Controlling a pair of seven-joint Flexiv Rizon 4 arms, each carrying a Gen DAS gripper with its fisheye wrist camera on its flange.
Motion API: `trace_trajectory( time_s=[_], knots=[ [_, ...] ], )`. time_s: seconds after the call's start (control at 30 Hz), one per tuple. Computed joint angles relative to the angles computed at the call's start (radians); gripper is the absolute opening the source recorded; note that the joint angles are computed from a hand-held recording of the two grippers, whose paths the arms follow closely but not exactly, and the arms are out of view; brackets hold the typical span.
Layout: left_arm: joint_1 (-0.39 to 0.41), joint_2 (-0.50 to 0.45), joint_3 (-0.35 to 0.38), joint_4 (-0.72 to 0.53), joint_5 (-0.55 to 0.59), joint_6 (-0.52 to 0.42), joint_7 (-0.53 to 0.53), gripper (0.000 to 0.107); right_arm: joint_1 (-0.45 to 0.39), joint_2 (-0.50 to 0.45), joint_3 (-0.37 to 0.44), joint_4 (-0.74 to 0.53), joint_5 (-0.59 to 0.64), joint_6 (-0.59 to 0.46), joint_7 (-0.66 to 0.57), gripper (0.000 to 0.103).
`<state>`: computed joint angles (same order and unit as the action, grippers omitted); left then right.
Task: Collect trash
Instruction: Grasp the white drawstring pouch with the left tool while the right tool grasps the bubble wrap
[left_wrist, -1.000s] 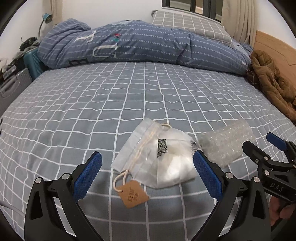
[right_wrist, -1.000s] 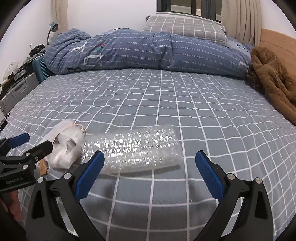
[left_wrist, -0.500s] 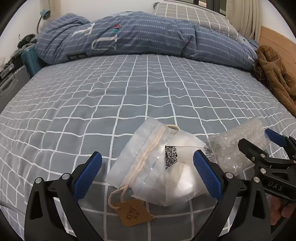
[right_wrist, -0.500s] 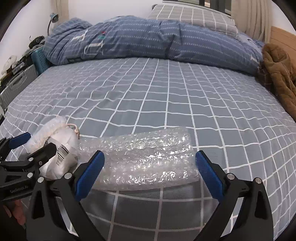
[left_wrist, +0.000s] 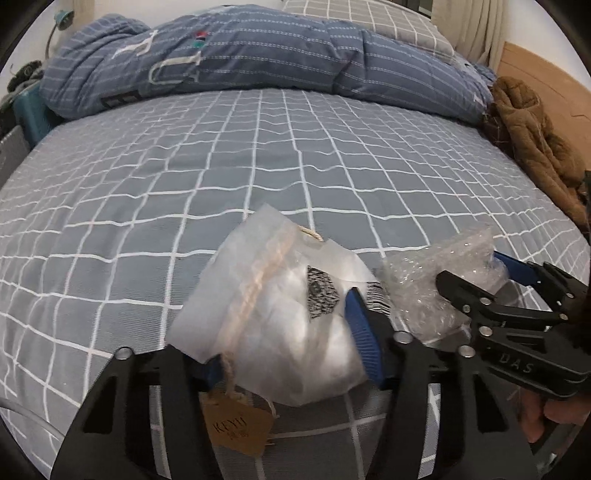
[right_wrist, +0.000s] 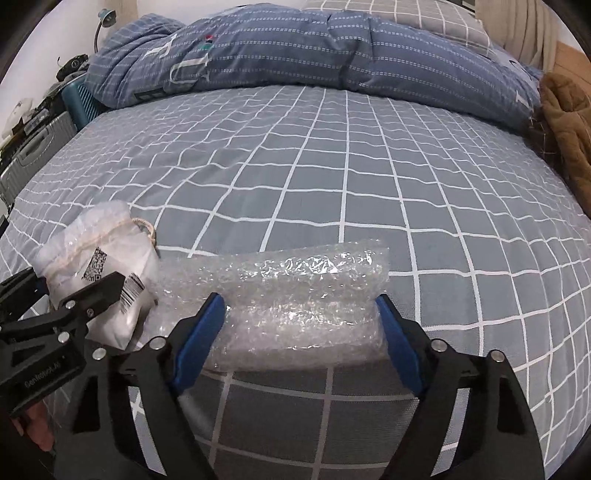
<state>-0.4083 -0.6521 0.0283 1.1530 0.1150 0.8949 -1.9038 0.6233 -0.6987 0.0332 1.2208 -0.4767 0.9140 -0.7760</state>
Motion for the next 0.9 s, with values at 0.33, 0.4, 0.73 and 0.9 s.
trace_trajectory(
  time_s=[0.33,0.4,0.73,0.9],
  knots=[
    [-0.004,-0.003,-0.010,0.003,-0.023,0.011,0.023,0.031,0.000,0.010,0.003,0.017,0.005,0.026,-0.001,0.055],
    [-0.008,0.000,-0.006,0.001,-0.018,0.007,0.017,0.028,0.003,0.016,-0.002,0.025,0.001,0.032,0.010,0.048],
    [-0.024,0.024,0.010,-0.010,0.016,-0.003,-0.026,0.023,0.021,0.041,-0.029,0.050,-0.058,0.077,0.061,0.046],
    [-0.037,0.050,0.031,-0.001,0.058,-0.007,-0.074,0.023,0.035,0.071,-0.052,0.088,-0.112,0.105,0.119,0.046]
  ],
)
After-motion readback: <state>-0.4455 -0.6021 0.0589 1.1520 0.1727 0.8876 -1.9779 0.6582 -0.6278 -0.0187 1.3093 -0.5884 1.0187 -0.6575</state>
